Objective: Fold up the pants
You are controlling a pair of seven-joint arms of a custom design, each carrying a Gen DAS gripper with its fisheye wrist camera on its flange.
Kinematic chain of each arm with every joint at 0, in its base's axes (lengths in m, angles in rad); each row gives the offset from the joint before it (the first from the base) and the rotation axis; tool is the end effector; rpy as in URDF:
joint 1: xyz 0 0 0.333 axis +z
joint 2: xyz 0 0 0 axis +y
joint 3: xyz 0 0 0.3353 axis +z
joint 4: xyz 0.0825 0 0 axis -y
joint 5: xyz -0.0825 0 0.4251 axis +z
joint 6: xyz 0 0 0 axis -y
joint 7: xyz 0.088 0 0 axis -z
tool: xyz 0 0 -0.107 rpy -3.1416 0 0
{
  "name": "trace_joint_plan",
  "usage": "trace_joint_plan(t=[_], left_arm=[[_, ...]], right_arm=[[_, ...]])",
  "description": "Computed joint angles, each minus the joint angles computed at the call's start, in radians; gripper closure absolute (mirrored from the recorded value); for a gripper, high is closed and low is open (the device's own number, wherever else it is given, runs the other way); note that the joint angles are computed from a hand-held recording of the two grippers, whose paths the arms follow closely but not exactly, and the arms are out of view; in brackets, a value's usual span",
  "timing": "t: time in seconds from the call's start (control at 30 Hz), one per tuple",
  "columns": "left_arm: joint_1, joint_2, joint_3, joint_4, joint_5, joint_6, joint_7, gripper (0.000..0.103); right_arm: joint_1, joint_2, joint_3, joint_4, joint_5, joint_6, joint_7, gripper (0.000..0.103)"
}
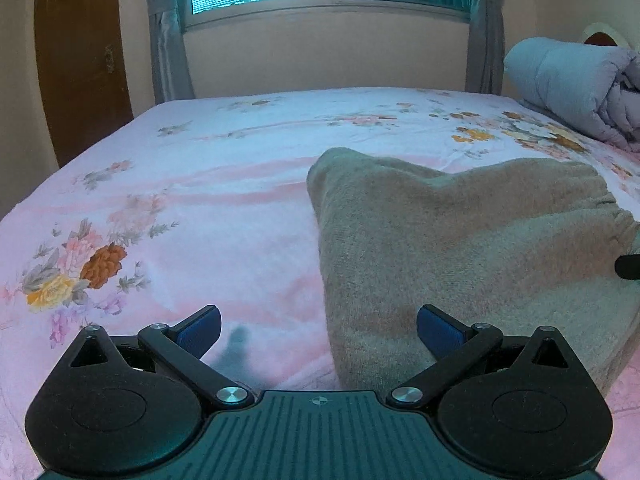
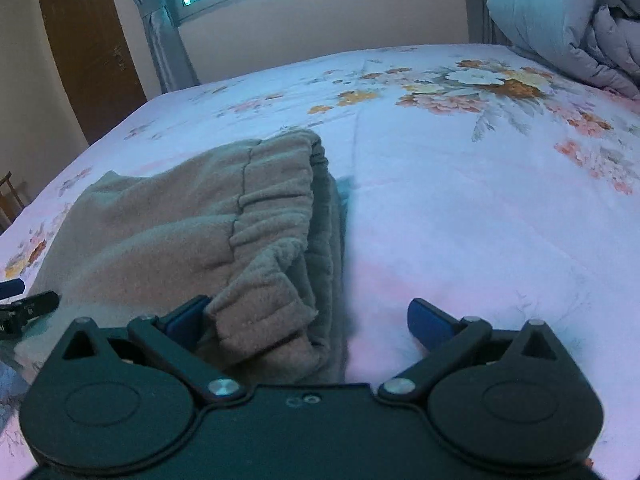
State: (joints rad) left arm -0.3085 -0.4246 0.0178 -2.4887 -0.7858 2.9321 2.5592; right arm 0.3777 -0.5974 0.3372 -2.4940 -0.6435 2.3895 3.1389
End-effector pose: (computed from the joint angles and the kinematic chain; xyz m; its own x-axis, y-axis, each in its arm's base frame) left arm 0.4733 -0.0938 0.5250 -0.5106 -0.8564 -0.0765 -0.4781 0.3567 -0.8026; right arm 0.3301 0.2973 0.5335 -0.3648 -0.9038 -0.2236 -0.5822 0.4088 -0.7028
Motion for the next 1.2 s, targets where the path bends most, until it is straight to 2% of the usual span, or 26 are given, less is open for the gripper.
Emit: trace_joint_plan(t=[0.17, 0.27, 0.4, 0.43, 0.47, 0.5, 0.53, 0.6, 0.63, 0.67, 0.77, 0.83, 1.0, 1.13, 1.2], left_arm=[[-0.003, -0.011, 0.012, 0.002, -0.011, -0.015, 0.001, 0.0], [-0.027, -0.03, 0.031, -0.007, -0.046, 0.039, 0.045, 0.0], [-0.032, -0.067, 0.063, -0.023, -0.048, 0.048, 0.064, 0.0], [-0.032, -0.074, 0.068, -0.03, -0.047, 0.054, 0.068, 0.0], [-0.01, -0.077, 0.057, -0.037, -0.025, 0.043, 0.053, 0.0], [0.015, -0.075, 0.041, -0.043, 0.006, 0.027, 0.034, 0.0], [0.037, -0.071, 0.027, -0.047, 0.037, 0.009, 0.019, 0.0], [0.083, -0.069, 0.004, -0.044, 0.095, -0.052, -0.026, 0.0], [0.082, -0.082, 0.012, -0.043, 0.091, -0.063, -0.035, 0.0], [0.073, -0.108, 0.028, -0.05, 0.077, -0.062, -0.028, 0.0], [0.046, -0.206, 0.083, -0.09, 0.042, -0.055, 0.009, 0.0], [0.057, -0.276, 0.108, -0.121, 0.039, -0.08, 0.013, 0.0], [0.157, -0.492, 0.152, -0.225, 0.087, -0.22, -0.011, 0.0], [0.25, -0.65, 0.186, -0.292, 0.132, -0.341, -0.026, 0.0], [0.288, -0.74, 0.211, -0.335, 0.136, -0.364, -0.012, 0.0]], right_arm=[[0.021, -0.025, 0.0, 0.01, 0.033, -0.022, -0.002, 0.006], [-0.002, -0.042, 0.047, 0.037, -0.028, -0.064, 0.008, 0.006], [-0.017, -0.047, 0.11, 0.078, -0.123, -0.139, 0.034, 0.006], [-0.017, -0.04, 0.123, 0.088, -0.141, -0.163, 0.032, 0.006], [-0.012, -0.013, 0.133, 0.114, -0.135, -0.226, 0.007, 0.006], [0.003, 0.031, 0.129, 0.147, -0.105, -0.305, -0.044, 0.006], [0.009, 0.06, 0.122, 0.157, -0.062, -0.342, -0.086, 0.006], [0.055, 0.03, 0.059, 0.109, -0.028, -0.288, -0.007, 0.006], [0.066, 0.002, 0.033, 0.093, 0.01, -0.262, 0.038, 0.006], [0.065, -0.016, 0.035, 0.091, 0.017, -0.265, 0.071, 0.006], [0.073, -0.073, 0.098, 0.115, -0.044, -0.344, 0.08, 0.006], [0.093, -0.117, 0.136, 0.121, -0.06, -0.387, 0.085, 0.006], [0.146, -0.176, 0.265, 0.172, -0.055, -0.549, 0.131, 0.006], [0.177, -0.144, 0.372, 0.253, -0.043, -0.699, 0.16, 0.006], [0.189, -0.117, 0.412, 0.29, -0.051, -0.759, 0.172, 0.006]])
